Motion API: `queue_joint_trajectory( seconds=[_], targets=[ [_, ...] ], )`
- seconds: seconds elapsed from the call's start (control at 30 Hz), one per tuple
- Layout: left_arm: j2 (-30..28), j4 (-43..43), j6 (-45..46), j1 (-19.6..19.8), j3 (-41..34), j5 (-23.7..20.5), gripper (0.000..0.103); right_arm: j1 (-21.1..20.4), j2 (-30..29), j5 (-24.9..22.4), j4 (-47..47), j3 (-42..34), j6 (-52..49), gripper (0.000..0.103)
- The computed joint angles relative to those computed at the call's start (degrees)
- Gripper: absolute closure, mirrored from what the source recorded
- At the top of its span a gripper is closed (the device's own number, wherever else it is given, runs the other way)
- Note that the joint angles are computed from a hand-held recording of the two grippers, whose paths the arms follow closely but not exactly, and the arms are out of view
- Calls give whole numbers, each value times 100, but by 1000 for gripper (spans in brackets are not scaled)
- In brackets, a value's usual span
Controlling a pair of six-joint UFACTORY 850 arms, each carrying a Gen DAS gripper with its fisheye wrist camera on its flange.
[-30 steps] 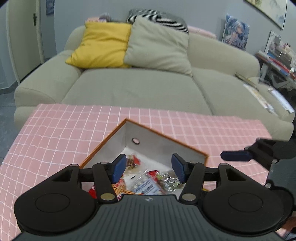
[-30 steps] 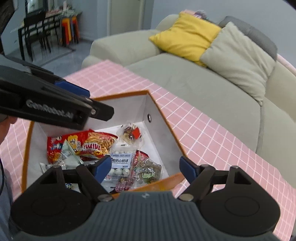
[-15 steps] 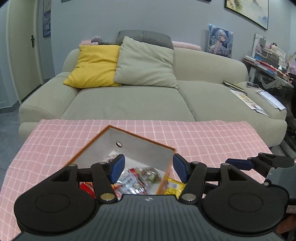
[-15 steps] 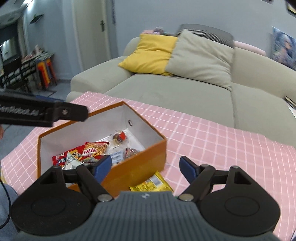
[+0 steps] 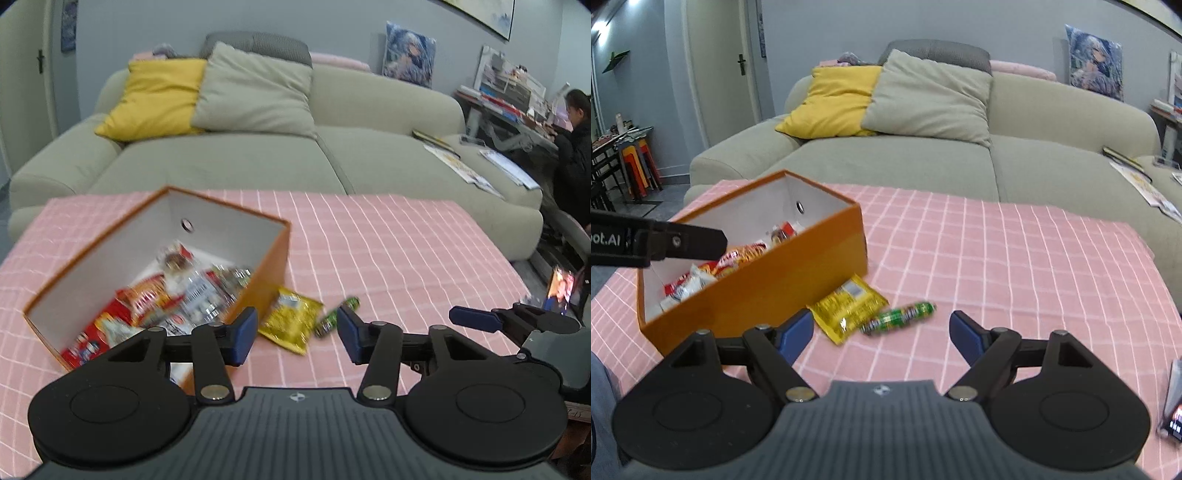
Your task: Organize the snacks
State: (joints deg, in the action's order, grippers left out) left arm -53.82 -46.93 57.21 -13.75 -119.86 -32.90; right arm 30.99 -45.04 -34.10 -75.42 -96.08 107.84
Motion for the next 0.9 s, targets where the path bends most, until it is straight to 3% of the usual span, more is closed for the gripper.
queue_joint_trajectory(
  seconds=[0.13,0.2,0.4,0.6,0.77,0.9],
  targets=[
    [-97,193,-199,-61,-9,-26,51,-42,-28,-22,283,20,-70,30],
    [-124,327,-348,-107,23,40,53,-82,-54,12,488,2,-168,41],
    [-305,762,-716,-260,-15,249,54,-273,-137,311,1006,-6,-231,55],
    [-711,1293,-1347,-402,-468,457,54,-521,-466,635,1642,-392,-519,57],
    [-1338,1934,-2269,-442,-1430,-47,54,-712,-907,805,2428,-995,-1072,58],
    [-1578,2197,-2678,-453,-1756,-96,55,-822,-1312,780,3086,-1595,-1664,58]
  ],
)
